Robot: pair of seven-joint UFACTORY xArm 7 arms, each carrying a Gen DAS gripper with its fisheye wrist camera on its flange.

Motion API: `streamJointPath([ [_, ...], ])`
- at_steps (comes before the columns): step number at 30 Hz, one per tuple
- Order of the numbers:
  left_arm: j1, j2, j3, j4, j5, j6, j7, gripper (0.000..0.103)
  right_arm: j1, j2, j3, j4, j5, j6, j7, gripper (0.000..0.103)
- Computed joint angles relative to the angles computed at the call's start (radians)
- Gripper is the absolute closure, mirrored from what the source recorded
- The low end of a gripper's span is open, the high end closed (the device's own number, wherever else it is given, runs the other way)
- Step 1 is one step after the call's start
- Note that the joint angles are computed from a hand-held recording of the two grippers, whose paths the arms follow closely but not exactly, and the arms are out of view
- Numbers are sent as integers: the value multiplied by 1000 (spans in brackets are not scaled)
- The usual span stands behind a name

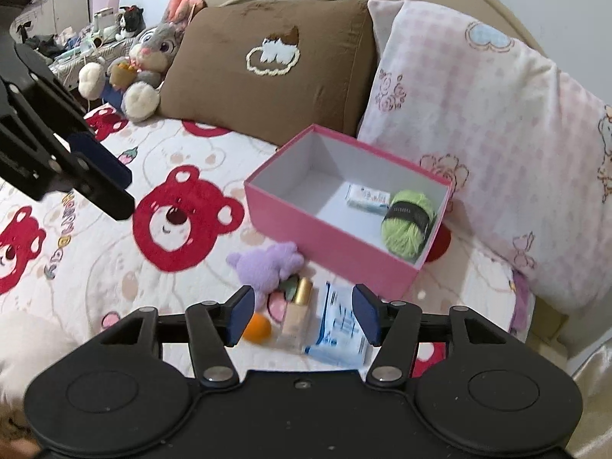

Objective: Organize objects
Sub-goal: 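Withdraw the open left tool from the box toward the items on the bed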

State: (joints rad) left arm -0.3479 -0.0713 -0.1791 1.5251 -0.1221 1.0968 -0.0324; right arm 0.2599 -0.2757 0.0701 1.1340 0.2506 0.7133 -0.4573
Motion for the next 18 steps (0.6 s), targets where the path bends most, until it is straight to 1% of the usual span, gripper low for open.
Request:
streamJointPath([
  [3,-6,-39,0,-54,-42,-21,25,74,2,-40,-7,-36,1,16,-21,39],
  [5,-14,-59,0,-89,-74,-43,60,72,1,-67,-8,-60,-4,18,-28,39],
  [8,-29,-92,-3,-159,-120,-102,108,69,10,-100,-24,-85,15,41,-51,37],
  [10,-41,-94,3,-192,-176,-128,140,69,11,-125,-28,-109,11,49,-74,37],
  [12,-50,-95,-2,-229,-200,-173,160,69,8,-142,-25,-123,-11,68,-90,37],
  [15,-64,-92,-14,-277,-198,-258,184,69,8,-158,-26,-131,-29,94,-123,36],
  [18,-80,-74,-18,-300,-224,-322,199,68,11,-175,-37,-136,-32,114,-167,34],
])
